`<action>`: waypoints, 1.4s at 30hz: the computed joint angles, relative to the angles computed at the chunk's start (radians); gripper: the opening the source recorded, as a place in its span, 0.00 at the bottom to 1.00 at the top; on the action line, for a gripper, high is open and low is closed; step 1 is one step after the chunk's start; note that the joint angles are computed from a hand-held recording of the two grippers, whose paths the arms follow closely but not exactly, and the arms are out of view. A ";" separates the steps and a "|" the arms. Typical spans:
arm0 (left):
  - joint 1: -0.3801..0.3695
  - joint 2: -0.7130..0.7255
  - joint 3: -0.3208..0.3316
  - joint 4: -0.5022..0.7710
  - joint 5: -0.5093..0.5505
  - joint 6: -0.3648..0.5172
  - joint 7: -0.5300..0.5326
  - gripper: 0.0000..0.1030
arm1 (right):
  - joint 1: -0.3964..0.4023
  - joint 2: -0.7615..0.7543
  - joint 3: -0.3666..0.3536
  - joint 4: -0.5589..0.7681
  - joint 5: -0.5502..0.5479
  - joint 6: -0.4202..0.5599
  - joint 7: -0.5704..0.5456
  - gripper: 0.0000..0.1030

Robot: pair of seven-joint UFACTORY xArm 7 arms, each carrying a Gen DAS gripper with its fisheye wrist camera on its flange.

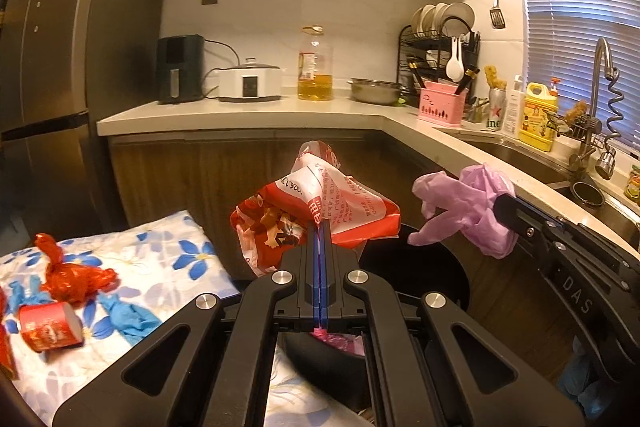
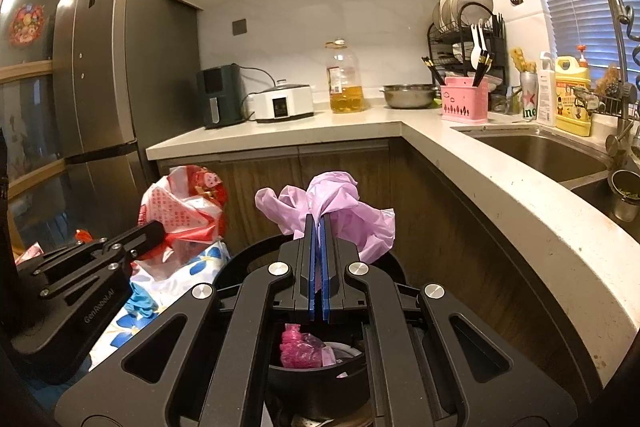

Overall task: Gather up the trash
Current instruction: 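Carry the snack bag and purple glove over the black trash bin, then open both tools to drop the snack bag and glove into the bin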

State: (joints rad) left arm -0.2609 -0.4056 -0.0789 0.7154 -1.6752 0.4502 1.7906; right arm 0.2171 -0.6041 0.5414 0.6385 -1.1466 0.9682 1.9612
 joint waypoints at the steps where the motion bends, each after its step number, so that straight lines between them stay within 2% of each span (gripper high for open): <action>1: -0.002 0.007 -0.001 0.002 -0.004 0.003 0.005 0.00 | 0.000 0.000 -0.007 -0.003 -0.002 -0.007 0.000 0.02; 18: -0.022 0.090 -0.016 0.044 0.038 -0.006 -0.036 0.00 | -0.014 0.007 -0.042 -0.022 -0.034 -0.062 0.018 0.02; 38: -0.033 0.148 -0.019 0.070 0.037 -0.004 -0.022 0.01 | -0.060 0.000 -0.074 -0.057 -0.032 -0.155 0.011 0.04; 39: -0.033 0.152 -0.020 0.072 0.031 -0.009 -0.015 0.04 | -0.062 0.002 -0.075 -0.057 -0.030 -0.157 0.009 0.05; 41: -0.031 0.158 -0.022 0.075 0.033 -0.014 -0.018 0.15 | -0.065 0.005 -0.079 -0.059 -0.027 -0.163 0.007 0.14; 42: -0.030 0.159 -0.020 0.074 0.030 -0.013 -0.018 0.26 | -0.067 0.005 -0.081 -0.061 -0.029 -0.169 0.010 0.16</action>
